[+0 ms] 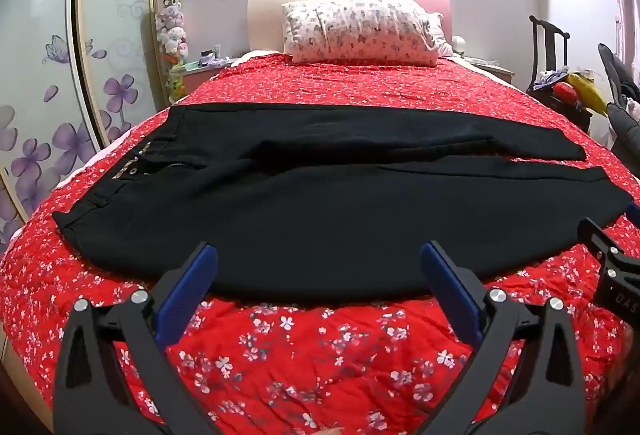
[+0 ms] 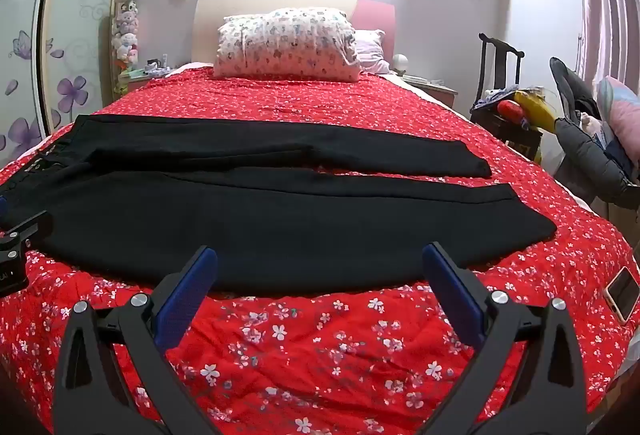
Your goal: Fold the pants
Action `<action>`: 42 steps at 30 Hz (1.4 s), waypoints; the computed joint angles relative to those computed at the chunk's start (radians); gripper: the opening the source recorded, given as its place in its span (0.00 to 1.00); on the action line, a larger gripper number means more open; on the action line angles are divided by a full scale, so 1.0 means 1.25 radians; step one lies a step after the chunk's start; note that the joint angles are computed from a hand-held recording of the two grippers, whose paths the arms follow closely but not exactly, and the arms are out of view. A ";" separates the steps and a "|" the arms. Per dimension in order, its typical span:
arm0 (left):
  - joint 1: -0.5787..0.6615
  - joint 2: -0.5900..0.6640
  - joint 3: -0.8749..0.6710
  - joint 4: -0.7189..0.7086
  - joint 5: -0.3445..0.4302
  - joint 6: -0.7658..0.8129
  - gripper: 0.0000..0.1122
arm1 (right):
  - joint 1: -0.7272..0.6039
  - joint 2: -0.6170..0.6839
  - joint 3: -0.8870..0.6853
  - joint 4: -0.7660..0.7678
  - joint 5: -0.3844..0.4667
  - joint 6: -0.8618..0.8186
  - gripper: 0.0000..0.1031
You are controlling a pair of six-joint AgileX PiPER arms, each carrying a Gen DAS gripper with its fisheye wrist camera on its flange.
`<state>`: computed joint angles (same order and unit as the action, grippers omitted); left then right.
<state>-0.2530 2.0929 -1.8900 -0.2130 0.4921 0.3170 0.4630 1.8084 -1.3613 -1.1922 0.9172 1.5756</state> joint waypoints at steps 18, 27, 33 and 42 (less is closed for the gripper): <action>-0.001 -0.001 0.003 0.007 -0.005 -0.003 0.90 | -0.008 -0.002 0.006 0.005 -0.009 0.002 0.99; -0.001 -0.001 0.003 0.011 -0.006 -0.006 0.90 | -0.017 -0.007 0.017 0.003 -0.021 0.006 0.99; -0.001 -0.001 0.003 0.011 -0.006 -0.006 0.90 | -0.018 -0.008 0.016 0.006 -0.023 0.005 0.99; -0.008 0.008 -0.006 0.022 -0.007 -0.019 0.90 | -0.019 -0.007 0.013 0.011 -0.023 0.001 0.99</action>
<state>-0.2633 2.1023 -1.8976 -0.1857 0.4835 0.2936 0.4388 1.7994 -1.3454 -1.1780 0.8888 1.5763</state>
